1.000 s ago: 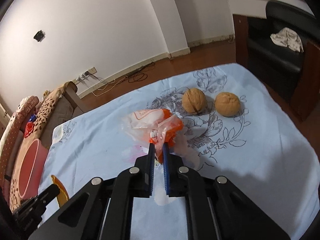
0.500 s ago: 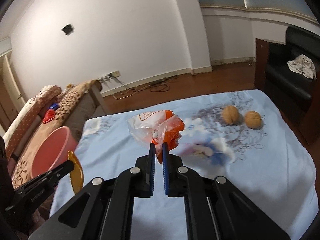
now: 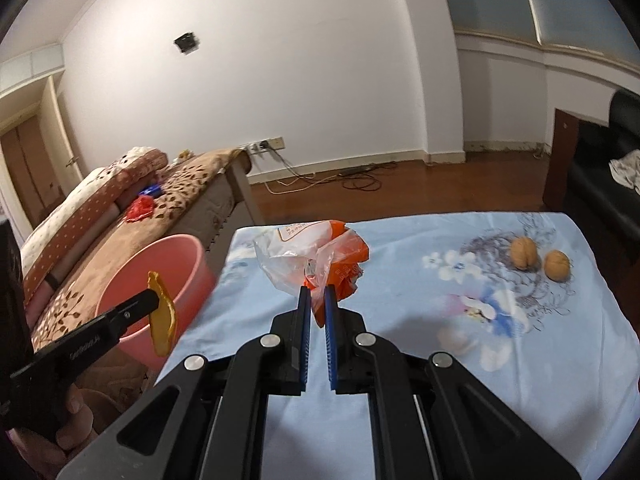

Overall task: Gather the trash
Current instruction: 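Carry the banana peel and plastic bag in both tools over the pink bucket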

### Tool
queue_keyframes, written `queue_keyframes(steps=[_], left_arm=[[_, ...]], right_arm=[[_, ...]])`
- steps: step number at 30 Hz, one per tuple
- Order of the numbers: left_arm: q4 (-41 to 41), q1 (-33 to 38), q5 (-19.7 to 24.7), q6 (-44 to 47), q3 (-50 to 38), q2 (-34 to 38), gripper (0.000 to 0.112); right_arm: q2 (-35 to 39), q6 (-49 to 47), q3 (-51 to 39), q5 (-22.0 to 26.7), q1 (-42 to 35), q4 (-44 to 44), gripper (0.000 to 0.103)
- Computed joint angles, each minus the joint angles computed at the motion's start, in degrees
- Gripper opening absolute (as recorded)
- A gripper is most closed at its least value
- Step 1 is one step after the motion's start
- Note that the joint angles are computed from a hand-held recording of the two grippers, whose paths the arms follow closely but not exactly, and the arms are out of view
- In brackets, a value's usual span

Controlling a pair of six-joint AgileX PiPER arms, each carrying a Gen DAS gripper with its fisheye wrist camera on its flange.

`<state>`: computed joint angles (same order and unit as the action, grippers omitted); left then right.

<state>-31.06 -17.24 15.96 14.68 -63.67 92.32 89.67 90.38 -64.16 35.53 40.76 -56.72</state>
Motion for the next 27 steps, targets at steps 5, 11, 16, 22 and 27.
queue_keyframes(steps=[5,11,16,22,27], left_arm=[[-3.35,3.44,-0.40,2.94,1.40,-1.83,0.003],[-6.92,7.80,-2.03,6.22,2.48,-2.69,0.003],[-5.58,10.94,-2.79,4.97,2.60,-2.60,0.003],[-5.12,13.87,-3.10,4.64,2.28,-1.78,0.003],[-4.27,15.60,-3.60,4.08,2.04,-0.43,0.003]], right_arm=[[2.95,-2.41,-3.97,0.95,2.25,0.98,0.006],[7.75,-6.57,-10.48,1.82,4.47,2.83,0.006],[12.22,-11.60,-16.90,2.42,5.63,5.50,0.006],[17.55,-18.36,-24.98,3.52,6.79,9.16,0.006],[21.68,-23.80,-31.55,4.90,7.36,12.31,0.006]])
